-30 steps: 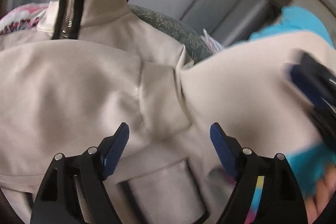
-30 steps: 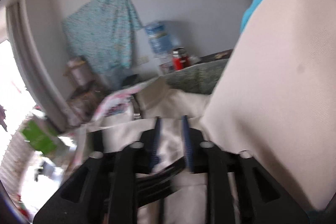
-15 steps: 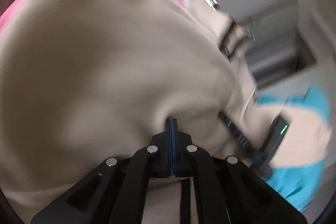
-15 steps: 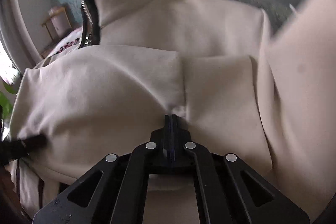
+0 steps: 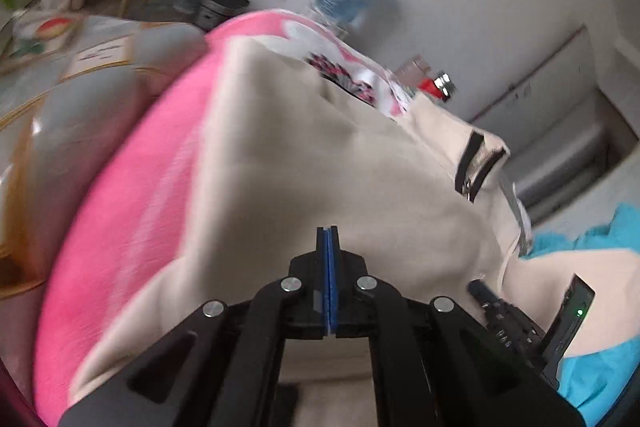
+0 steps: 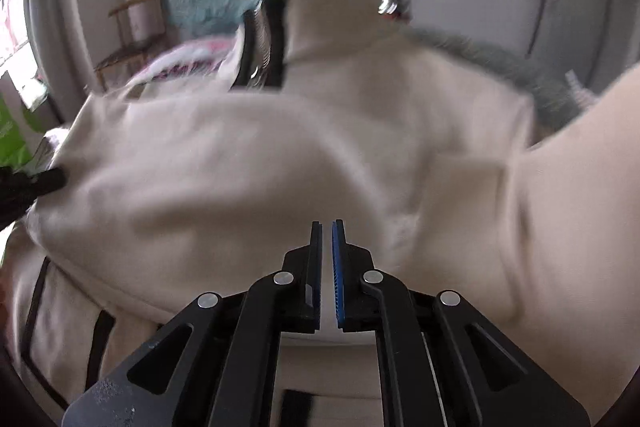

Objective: Fold large clothes
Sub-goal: 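Lower the held hem onto the jacket body with both grippers, then open both grippers and release the folded hem onto the jacket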

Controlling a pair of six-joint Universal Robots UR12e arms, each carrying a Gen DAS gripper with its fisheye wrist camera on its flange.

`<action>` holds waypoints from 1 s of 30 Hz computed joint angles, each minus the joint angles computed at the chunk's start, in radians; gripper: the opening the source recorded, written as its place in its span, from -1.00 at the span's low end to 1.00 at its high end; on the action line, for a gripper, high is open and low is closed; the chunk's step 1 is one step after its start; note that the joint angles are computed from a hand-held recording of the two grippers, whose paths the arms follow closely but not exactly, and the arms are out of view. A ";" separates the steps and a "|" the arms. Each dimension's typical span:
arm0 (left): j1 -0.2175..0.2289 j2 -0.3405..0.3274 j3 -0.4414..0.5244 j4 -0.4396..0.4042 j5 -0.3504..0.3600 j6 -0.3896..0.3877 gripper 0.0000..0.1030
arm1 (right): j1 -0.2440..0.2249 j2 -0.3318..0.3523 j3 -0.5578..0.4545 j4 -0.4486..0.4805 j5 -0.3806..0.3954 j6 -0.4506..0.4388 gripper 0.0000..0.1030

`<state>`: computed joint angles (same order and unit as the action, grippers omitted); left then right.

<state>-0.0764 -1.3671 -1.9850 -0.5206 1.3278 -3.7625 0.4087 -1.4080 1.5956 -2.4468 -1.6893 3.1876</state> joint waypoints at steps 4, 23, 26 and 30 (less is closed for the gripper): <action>0.004 -0.010 -0.021 0.037 0.090 -0.091 -0.95 | -0.023 -0.009 0.034 -0.031 0.028 0.026 -0.88; -0.153 -0.009 0.080 -0.128 0.363 0.064 -0.81 | -0.026 -0.072 0.002 0.067 -0.094 0.065 -0.87; -0.157 0.007 0.094 -0.118 0.252 0.025 -0.81 | -0.030 -0.138 0.021 0.013 -0.101 0.056 -0.87; -0.230 -0.012 0.152 -0.043 0.211 0.050 -0.80 | -0.025 -0.247 0.060 -0.069 -0.162 0.075 -0.74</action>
